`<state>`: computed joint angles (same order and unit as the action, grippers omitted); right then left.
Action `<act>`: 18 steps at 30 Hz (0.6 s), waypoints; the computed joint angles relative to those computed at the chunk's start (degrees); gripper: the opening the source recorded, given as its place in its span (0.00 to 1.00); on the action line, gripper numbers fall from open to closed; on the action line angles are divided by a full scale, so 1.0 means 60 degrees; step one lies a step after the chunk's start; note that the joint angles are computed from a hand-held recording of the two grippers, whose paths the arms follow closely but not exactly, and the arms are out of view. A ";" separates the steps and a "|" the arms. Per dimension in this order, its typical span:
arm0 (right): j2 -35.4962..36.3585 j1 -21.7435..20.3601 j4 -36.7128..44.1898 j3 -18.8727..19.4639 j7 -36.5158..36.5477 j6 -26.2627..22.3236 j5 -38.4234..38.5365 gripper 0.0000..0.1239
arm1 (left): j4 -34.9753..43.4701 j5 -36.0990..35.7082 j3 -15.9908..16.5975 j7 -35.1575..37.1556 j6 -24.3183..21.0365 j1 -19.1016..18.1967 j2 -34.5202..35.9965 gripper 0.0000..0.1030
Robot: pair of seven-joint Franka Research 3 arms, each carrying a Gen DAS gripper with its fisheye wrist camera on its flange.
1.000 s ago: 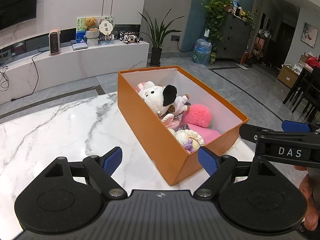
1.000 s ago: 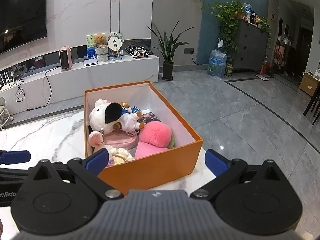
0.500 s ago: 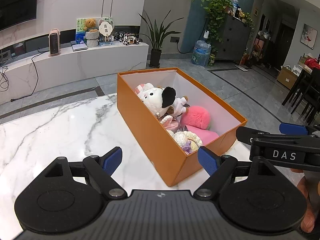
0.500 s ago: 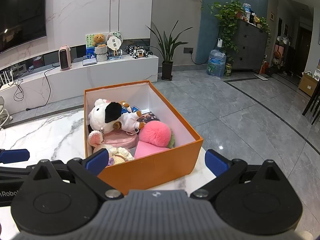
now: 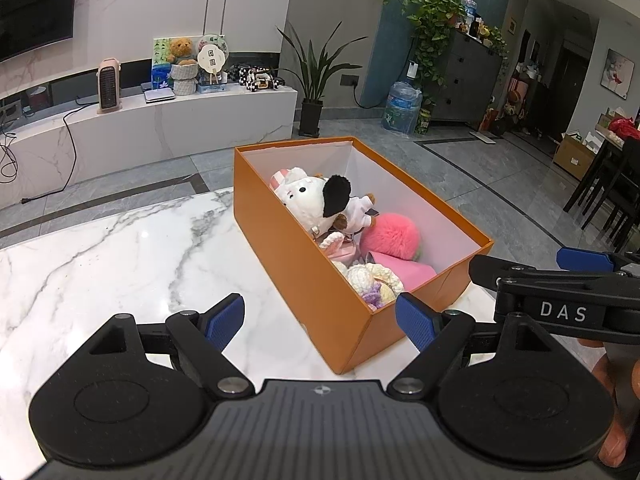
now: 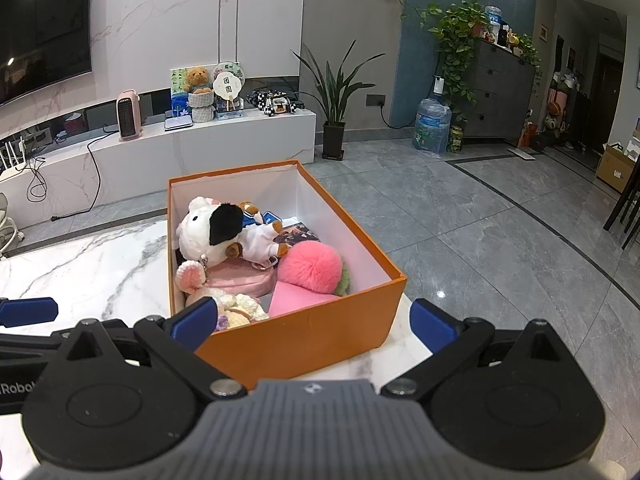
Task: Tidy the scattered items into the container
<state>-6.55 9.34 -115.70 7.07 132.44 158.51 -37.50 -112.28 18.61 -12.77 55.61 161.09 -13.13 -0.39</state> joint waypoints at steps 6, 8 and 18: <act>-0.0002 0.0002 0.0004 0.0012 0.0038 -0.0012 -0.0018 0.83 | -0.0004 -0.0096 0.0013 0.0115 0.0003 0.0010 -0.0016 0.95; -0.0013 0.0005 -0.0007 -0.0014 -0.0019 0.0003 0.0023 0.83 | -0.0025 -0.0102 0.0015 0.0131 0.0037 0.0014 -0.0022 0.95; 0.0036 0.0030 0.0057 0.0010 0.0089 -0.0049 -0.0079 0.83 | -0.0073 -0.0078 0.0011 0.0073 0.0119 0.0017 -0.0054 0.95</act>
